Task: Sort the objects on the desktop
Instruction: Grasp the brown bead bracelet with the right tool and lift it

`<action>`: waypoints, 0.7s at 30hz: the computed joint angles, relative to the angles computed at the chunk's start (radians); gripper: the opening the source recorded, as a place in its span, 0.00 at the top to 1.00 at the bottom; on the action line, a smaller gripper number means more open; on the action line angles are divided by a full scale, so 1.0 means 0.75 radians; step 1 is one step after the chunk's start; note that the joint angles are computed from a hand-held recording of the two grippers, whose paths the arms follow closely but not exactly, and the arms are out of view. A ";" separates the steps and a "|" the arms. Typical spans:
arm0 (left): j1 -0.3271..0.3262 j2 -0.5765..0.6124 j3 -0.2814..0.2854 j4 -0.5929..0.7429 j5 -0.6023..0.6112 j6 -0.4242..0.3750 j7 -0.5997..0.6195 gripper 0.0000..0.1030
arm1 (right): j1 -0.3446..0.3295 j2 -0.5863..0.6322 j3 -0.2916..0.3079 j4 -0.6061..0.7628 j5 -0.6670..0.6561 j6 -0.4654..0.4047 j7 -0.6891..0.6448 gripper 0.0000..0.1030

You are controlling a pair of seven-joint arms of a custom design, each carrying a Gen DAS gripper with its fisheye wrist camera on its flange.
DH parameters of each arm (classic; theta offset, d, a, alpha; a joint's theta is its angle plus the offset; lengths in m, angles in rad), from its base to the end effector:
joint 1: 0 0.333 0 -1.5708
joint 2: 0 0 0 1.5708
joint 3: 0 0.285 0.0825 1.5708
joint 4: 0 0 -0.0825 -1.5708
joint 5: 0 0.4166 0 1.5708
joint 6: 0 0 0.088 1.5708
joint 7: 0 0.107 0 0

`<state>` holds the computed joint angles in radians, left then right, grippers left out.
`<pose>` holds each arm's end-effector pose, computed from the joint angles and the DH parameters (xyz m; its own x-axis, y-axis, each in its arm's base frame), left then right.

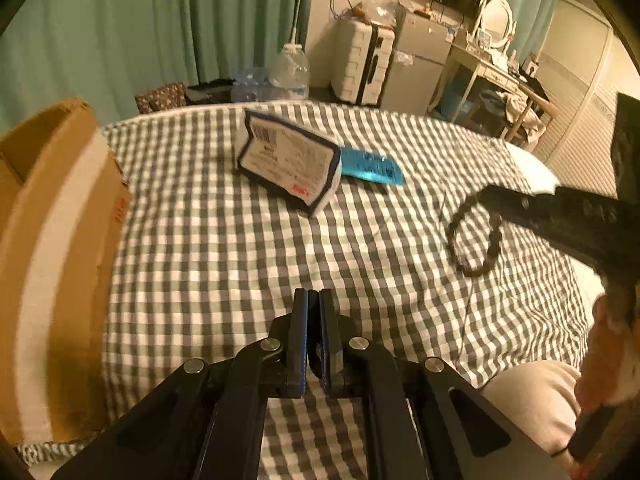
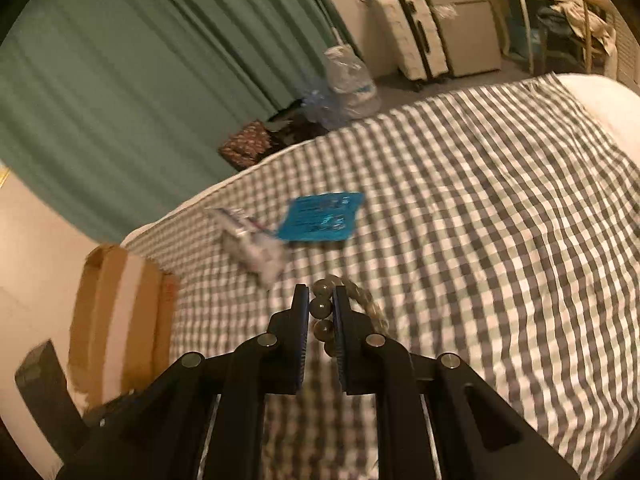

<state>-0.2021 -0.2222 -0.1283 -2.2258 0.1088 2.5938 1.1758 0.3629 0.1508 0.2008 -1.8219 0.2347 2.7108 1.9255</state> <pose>0.5314 -0.1872 0.4882 -0.0450 -0.9946 0.0940 -0.8323 -0.0147 -0.5542 0.5794 0.3490 0.4962 0.1538 -0.8785 -0.4524 -0.8452 0.1203 -0.5208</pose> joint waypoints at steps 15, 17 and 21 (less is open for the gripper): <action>0.005 -0.239 -0.026 -0.042 0.241 -0.023 -0.171 0.96 | 0.144 -0.273 -0.038 -0.166 -0.061 -0.010 -0.007 0.89; 0.009 -0.267 -0.023 -0.044 0.263 -0.033 -0.178 0.96 | 0.159 -0.300 -0.038 -0.174 -0.141 -0.011 0.072 0.89; 0.016 -0.313 -0.001 -0.047 0.273 -0.049 -0.174 0.95 | 0.195 -0.302 -0.038 -0.123 -0.204 -0.033 0.128 0.89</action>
<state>-0.1904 -0.4567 -0.1287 -2.2614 0.3136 2.5568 1.0450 0.5095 -0.0759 0.1724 -1.9141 0.0814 2.6862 2.0214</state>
